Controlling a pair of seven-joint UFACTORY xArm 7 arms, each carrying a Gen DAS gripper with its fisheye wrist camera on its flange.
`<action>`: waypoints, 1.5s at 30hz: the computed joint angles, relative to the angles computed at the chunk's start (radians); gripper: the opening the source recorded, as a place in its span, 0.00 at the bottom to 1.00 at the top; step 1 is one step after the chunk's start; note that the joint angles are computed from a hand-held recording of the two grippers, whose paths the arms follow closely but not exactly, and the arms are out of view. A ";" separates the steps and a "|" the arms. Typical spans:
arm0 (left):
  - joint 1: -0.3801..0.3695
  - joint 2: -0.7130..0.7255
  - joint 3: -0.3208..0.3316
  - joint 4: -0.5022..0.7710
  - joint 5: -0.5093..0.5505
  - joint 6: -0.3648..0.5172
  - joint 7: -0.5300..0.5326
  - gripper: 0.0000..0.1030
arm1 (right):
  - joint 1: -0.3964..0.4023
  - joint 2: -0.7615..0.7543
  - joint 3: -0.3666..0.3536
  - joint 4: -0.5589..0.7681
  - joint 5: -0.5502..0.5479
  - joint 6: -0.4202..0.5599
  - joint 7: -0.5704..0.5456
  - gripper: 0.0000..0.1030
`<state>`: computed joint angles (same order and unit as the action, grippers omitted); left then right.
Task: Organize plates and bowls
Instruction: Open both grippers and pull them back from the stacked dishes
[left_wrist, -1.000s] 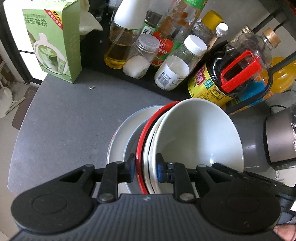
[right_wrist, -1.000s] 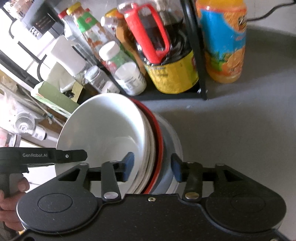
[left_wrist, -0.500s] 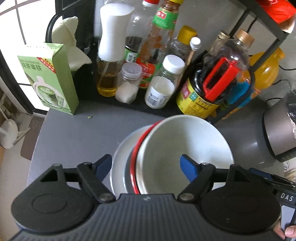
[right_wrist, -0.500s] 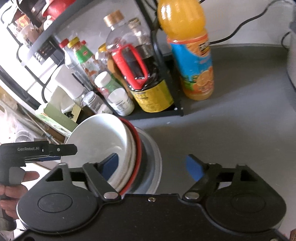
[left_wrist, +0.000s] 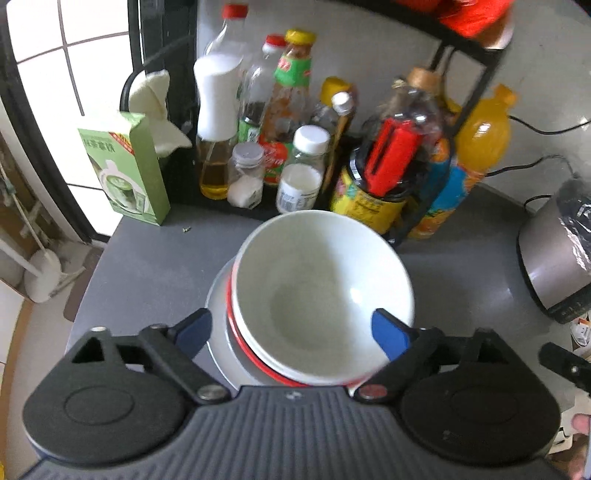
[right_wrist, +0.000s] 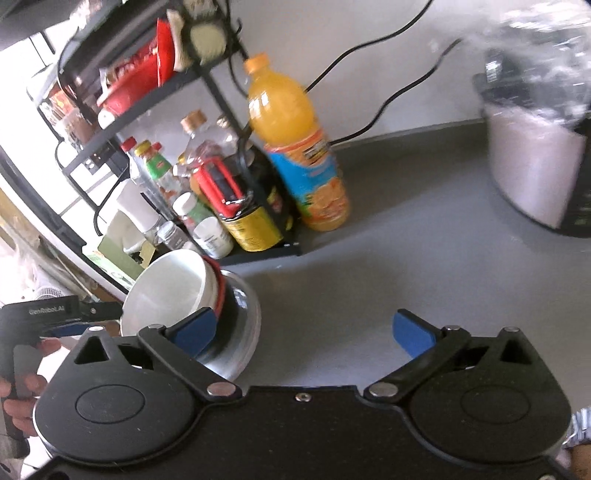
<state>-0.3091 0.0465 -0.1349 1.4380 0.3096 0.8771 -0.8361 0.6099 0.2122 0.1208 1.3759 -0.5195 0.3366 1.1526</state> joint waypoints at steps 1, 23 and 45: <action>-0.012 -0.011 -0.008 -0.005 0.026 0.006 -0.032 0.94 | -0.005 -0.042 -0.004 -0.051 -0.008 -0.016 0.004 1.00; -0.177 -0.182 -0.228 -0.003 0.344 0.292 -0.504 1.00 | -0.227 -0.566 0.168 -0.559 0.201 -0.134 -0.210 1.00; -0.055 -0.475 -0.316 -0.192 0.225 0.235 -0.384 1.00 | -0.433 -0.663 0.531 -0.416 -0.009 0.180 0.151 1.00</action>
<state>-0.3636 -0.4284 -0.4511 1.2456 0.5342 1.1119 -1.2197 0.1772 -0.4513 0.6522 0.9603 -0.5282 0.5167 1.3031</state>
